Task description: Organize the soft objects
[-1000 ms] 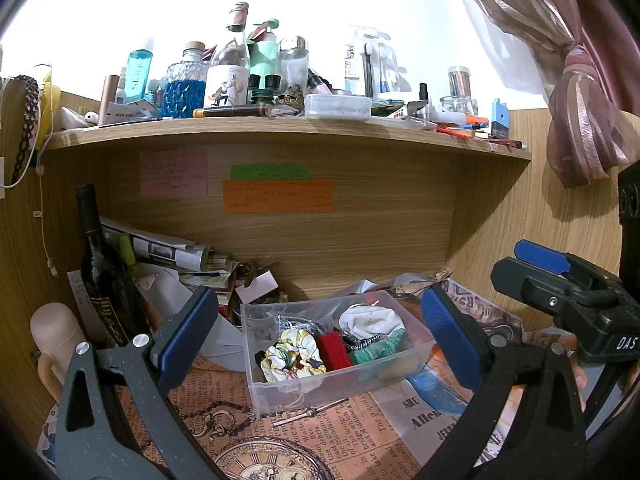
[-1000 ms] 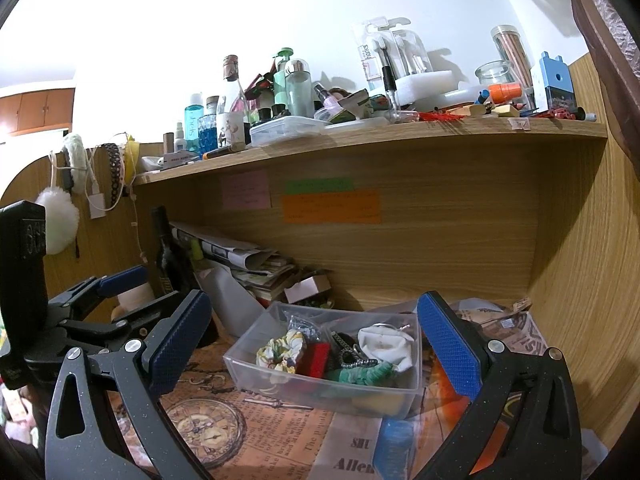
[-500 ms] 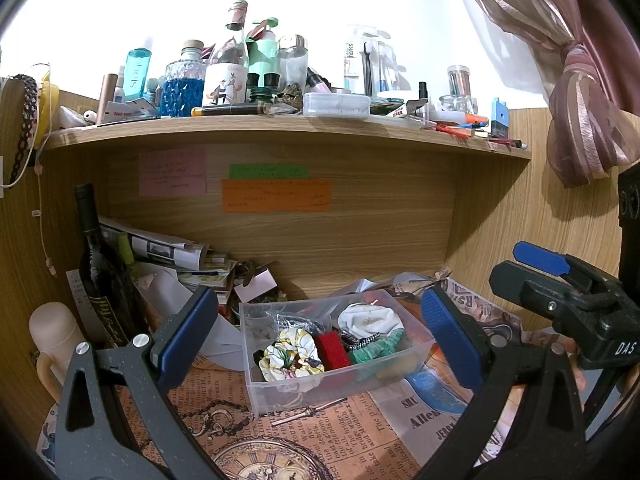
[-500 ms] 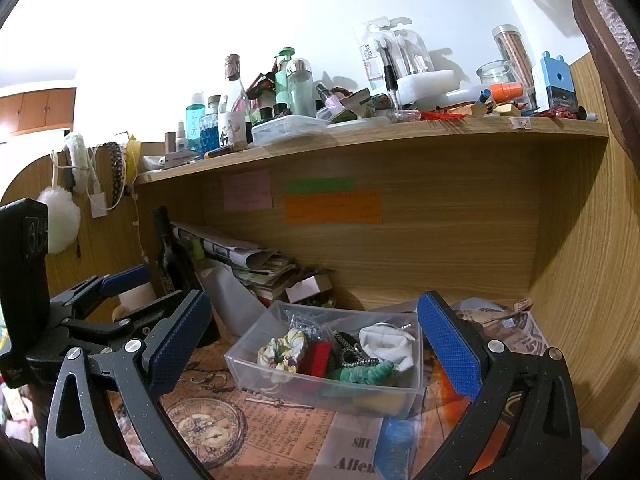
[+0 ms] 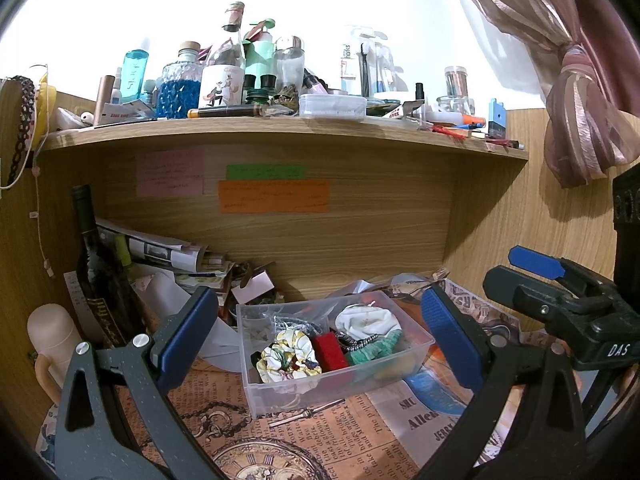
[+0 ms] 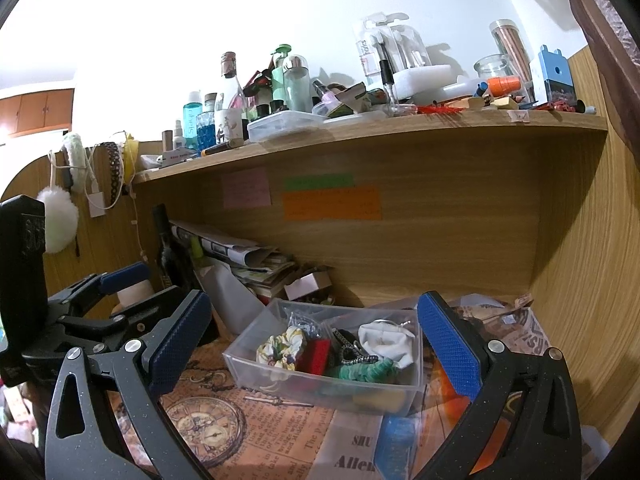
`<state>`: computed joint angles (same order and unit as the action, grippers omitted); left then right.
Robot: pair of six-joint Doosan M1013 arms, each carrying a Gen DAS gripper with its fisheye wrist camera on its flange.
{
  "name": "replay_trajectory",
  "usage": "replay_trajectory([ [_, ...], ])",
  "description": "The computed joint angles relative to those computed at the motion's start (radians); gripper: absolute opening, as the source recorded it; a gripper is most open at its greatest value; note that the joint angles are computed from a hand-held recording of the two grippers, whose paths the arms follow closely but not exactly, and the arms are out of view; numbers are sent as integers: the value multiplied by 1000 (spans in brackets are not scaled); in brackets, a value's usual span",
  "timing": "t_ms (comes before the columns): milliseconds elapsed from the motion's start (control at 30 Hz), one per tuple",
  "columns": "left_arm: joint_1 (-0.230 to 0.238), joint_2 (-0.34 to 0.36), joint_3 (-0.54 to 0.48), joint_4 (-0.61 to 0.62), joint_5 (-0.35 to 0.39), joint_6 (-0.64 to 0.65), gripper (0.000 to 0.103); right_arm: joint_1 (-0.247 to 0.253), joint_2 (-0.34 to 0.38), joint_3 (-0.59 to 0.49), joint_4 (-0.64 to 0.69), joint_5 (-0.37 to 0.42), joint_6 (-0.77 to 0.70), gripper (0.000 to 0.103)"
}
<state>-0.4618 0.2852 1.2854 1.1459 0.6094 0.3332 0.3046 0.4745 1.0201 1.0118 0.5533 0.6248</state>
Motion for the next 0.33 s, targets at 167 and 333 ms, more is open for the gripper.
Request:
replay_trajectory([
  [167, 0, 1, -2, -5, 0, 5, 103, 0, 5, -5, -11, 5, 16, 103],
  [333, 6, 4, -4, -24, -10, 12, 103, -1, 9, -10, -26, 13, 34, 103],
])
